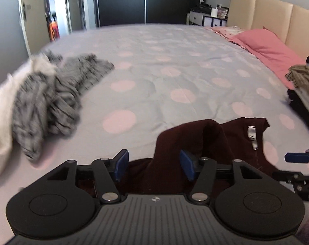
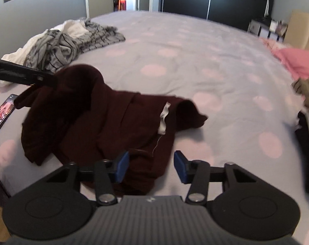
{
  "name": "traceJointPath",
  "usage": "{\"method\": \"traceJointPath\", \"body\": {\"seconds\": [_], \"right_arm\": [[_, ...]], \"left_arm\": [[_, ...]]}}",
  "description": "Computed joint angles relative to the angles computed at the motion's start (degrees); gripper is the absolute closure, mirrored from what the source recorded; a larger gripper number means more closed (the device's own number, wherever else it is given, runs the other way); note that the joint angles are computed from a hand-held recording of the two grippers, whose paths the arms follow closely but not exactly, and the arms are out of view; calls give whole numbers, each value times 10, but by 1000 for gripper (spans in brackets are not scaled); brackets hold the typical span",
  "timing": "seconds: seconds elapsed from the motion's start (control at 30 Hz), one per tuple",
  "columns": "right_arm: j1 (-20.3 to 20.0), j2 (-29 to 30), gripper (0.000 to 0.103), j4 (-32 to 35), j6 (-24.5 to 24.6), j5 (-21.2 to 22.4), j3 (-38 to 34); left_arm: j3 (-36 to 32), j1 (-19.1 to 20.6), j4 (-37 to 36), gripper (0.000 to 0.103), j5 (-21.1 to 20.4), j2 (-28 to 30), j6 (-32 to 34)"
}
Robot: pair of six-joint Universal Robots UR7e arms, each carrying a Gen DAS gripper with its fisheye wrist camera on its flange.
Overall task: Fold clothes
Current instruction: 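Carry the maroon sweater with the left tool onto the bed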
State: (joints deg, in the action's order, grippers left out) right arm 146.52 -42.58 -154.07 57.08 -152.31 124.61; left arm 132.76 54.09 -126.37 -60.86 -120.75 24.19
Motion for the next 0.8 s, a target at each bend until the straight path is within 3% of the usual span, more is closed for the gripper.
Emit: {"method": "traceJointPath", "body": {"seconds": [0.03, 0.1, 0.2, 0.27, 0.37, 0.47, 0.6, 0.8], "right_arm": [[-8, 3, 64, -14, -9, 6, 2], [-22, 6, 70, -45, -31, 27, 7], [-27, 6, 70, -74, -50, 48, 15], [-21, 1, 70, -60, -51, 50, 17], [-17, -13, 70, -41, -17, 55, 31], [-10, -28, 70, 20, 26, 44, 36], [-1, -50, 70, 84, 80, 27, 44], [2, -70, 68, 92, 128, 28, 69]], "left_arm": [[3, -10, 2, 49, -2, -5, 4], [8, -29, 6, 49, -5, -14, 13], [14, -56, 13, 49, -15, -26, 25], [10, -55, 26, 49, -53, -27, 42], [10, -52, 47, 49, -112, -29, 83], [33, -68, 69, 49, -134, -42, 139], [67, -96, 114, 49, -138, -69, 163], [135, -160, 133, 49, -124, -113, 150]]}}
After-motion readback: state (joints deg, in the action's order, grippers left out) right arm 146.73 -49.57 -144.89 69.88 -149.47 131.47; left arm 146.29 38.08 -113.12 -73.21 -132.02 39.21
